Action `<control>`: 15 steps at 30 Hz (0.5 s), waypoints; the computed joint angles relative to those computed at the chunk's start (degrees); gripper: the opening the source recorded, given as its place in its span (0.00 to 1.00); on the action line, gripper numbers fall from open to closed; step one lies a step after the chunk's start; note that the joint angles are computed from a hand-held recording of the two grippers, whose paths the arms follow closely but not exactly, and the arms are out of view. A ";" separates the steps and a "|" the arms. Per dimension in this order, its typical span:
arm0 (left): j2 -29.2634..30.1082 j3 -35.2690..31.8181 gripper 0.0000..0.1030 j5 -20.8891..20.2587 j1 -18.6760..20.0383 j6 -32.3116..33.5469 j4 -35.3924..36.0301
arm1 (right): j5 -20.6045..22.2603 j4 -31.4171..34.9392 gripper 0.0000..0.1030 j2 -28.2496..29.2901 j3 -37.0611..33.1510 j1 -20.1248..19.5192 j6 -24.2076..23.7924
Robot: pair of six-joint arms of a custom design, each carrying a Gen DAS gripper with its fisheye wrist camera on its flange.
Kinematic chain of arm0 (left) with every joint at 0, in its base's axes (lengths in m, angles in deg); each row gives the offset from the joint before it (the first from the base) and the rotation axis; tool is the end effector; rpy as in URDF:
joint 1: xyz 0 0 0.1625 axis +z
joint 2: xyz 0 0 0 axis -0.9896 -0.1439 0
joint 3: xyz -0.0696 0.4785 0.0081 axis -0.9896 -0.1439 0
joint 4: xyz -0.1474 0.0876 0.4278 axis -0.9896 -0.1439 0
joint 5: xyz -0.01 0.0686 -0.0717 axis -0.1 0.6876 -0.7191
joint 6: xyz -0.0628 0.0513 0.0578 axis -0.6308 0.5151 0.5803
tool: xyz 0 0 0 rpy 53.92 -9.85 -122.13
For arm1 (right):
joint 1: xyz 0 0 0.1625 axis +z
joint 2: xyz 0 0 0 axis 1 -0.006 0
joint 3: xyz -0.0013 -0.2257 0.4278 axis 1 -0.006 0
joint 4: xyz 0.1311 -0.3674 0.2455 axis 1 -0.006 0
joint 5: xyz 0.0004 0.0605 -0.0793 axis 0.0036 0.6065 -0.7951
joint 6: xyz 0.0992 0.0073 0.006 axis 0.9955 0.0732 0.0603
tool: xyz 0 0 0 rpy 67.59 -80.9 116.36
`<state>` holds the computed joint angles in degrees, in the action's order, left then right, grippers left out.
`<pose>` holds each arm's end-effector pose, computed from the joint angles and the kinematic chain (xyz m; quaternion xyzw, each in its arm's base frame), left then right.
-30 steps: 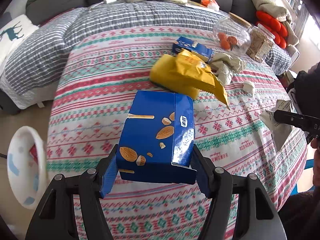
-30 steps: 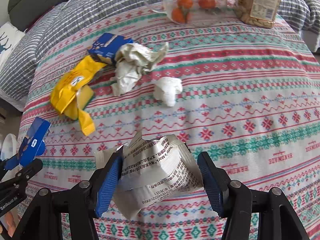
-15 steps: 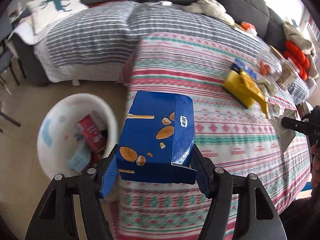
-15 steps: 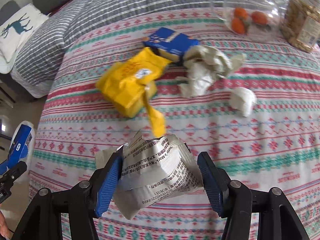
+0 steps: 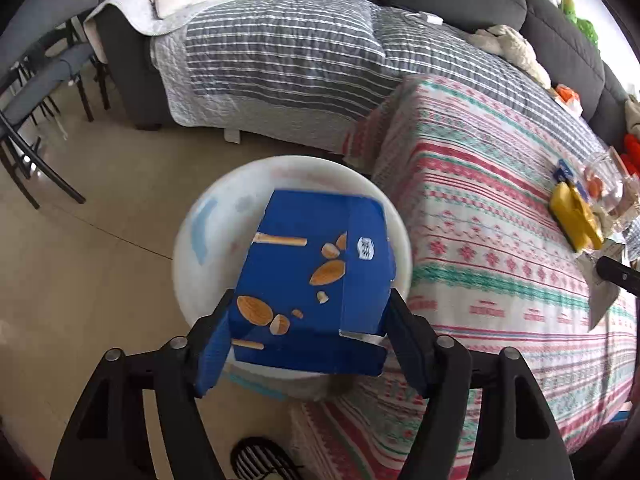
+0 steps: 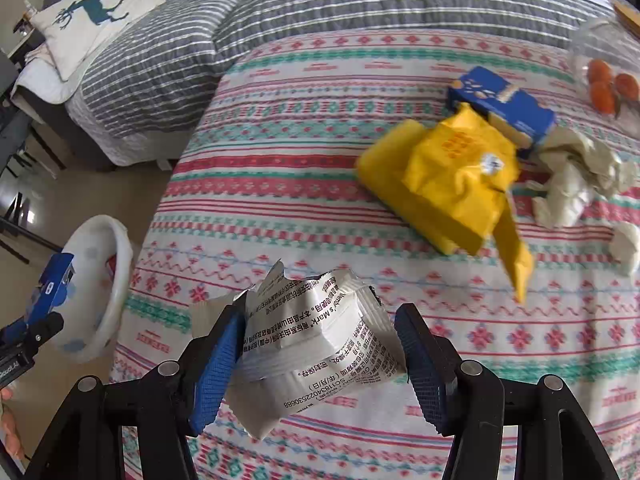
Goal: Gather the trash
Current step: 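Carry the blue box and white wrapper over the white bin and open both tools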
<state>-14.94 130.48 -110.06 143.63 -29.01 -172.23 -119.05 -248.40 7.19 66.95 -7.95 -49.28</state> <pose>-0.2621 -0.9000 -0.0468 0.2896 0.9004 -0.1338 0.2958 -0.0312 -0.7450 0.2901 -0.1448 -0.8715 0.3460 0.3159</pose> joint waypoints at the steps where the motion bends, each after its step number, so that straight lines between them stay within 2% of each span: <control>1: 0.73 -1.26 0.78 2.77 -0.11 -0.34 1.60 | 0.06 -0.21 0.65 0.54 -0.37 0.21 -0.22; 2: 1.33 -2.16 0.79 5.11 -0.27 -0.98 2.75 | 0.16 -0.35 0.65 1.05 -0.79 0.37 -0.47; 4: 1.43 -2.66 0.84 6.60 -0.23 -2.00 3.74 | 0.15 -0.81 0.65 1.97 -1.43 0.71 -0.97; 8: 0.29 -2.14 0.85 6.56 0.00 -2.97 4.02 | -1.16 -0.67 0.65 4.12 -3.49 1.61 -1.67; 12: -1.08 -0.21 0.90 8.06 -0.03 -1.44 2.00 | -1.05 3.19 0.65 6.54 -6.86 2.77 -2.45; 15: -1.50 -0.29 0.90 9.38 0.25 -2.98 3.69 | -0.96 5.13 0.66 9.27 -10.32 3.89 -4.19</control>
<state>-16.45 130.18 -100.68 143.87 -31.99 -168.54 -120.01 -243.27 16.46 56.63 -4.06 -53.47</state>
